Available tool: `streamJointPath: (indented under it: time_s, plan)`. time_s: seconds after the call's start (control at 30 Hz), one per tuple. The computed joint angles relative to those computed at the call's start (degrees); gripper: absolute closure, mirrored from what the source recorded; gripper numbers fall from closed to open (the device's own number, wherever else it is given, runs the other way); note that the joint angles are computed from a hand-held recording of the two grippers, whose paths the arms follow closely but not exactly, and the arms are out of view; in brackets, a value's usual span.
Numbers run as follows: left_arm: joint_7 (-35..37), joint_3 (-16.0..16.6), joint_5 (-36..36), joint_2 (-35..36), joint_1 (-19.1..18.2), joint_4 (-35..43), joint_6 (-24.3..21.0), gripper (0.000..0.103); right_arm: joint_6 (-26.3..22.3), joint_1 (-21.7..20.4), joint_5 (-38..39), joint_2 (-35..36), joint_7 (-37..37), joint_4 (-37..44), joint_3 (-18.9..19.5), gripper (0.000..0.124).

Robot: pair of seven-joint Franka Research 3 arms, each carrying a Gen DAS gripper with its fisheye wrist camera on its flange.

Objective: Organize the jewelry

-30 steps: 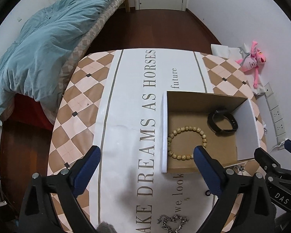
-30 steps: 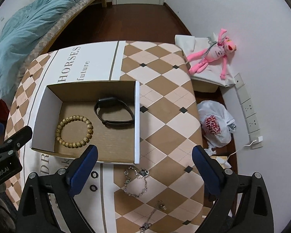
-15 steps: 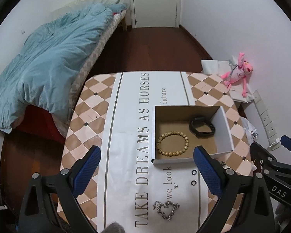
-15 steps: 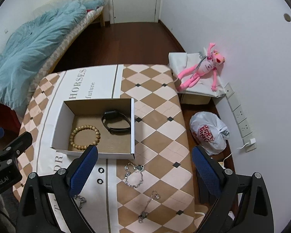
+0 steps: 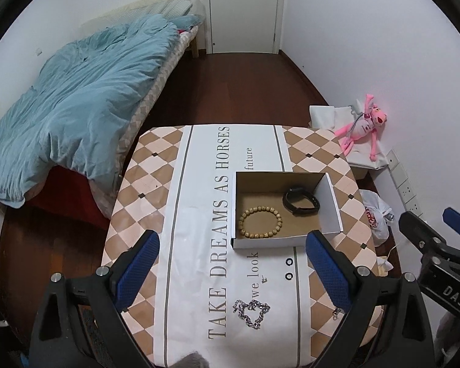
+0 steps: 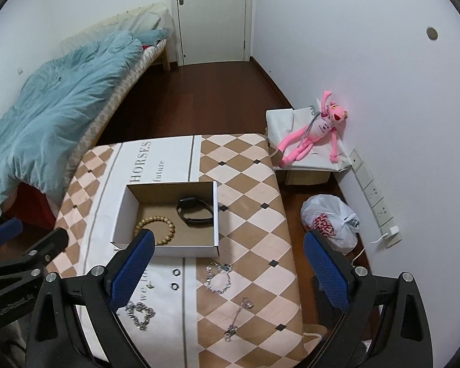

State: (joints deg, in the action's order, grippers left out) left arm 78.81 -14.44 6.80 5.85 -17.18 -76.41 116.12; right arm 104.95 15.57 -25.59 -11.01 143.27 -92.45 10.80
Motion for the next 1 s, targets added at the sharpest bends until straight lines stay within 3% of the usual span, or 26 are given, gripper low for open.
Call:
streamJointPath:
  time_s: [0.2, 0.4, 0.6, 0.83, 0.9, 0.97, 1.0]
  plan:
    - [-0.46, 0.26, -0.53, -3.01, 0.64, -6.03, 2.48, 0.006, -0.97, -0.16, 4.59, -2.85, 1.37, -5.66, -0.58, 0.025]
    - [-2.20, 0.40, 2.77, -6.98, 1.05, -15.87, 2.29, 0.006, 2.69, -0.64, 15.82, -9.47, 4.12, -21.08, -1.47, 0.027]
    - [-3.78, 0.22, 4.14, -8.32, 1.16, -22.22, 0.43, 0.006, 11.24, -3.81, 20.89, -14.85, 8.27, -34.79, -1.43, 0.054]
    - [-6.19, -0.04, 5.86, -6.37, 0.78, -23.26, -1.22, 0.006, 17.25, -6.23, 18.16, -12.41, 8.09, -37.25, -0.17, 0.069]
    - [-6.38, -0.03, 6.36, -6.33, 0.72, -23.50, -1.63, 0.006, 16.99, -6.28, 15.81, -10.69, 7.38, -35.72, 0.37, 0.084]
    - [-6.20, 0.12, 5.92, -6.63, 0.82, -23.99, -1.89, 0.006, 17.43, -5.73, 15.41, -9.83, 6.41, -35.06, 0.02, 0.113]
    - [-5.99, 0.19, 5.55, -6.75, 0.89, -24.15, -2.02, 0.006, 17.39, -5.40, 15.20, -9.55, 5.94, -34.76, 0.01, 0.113]
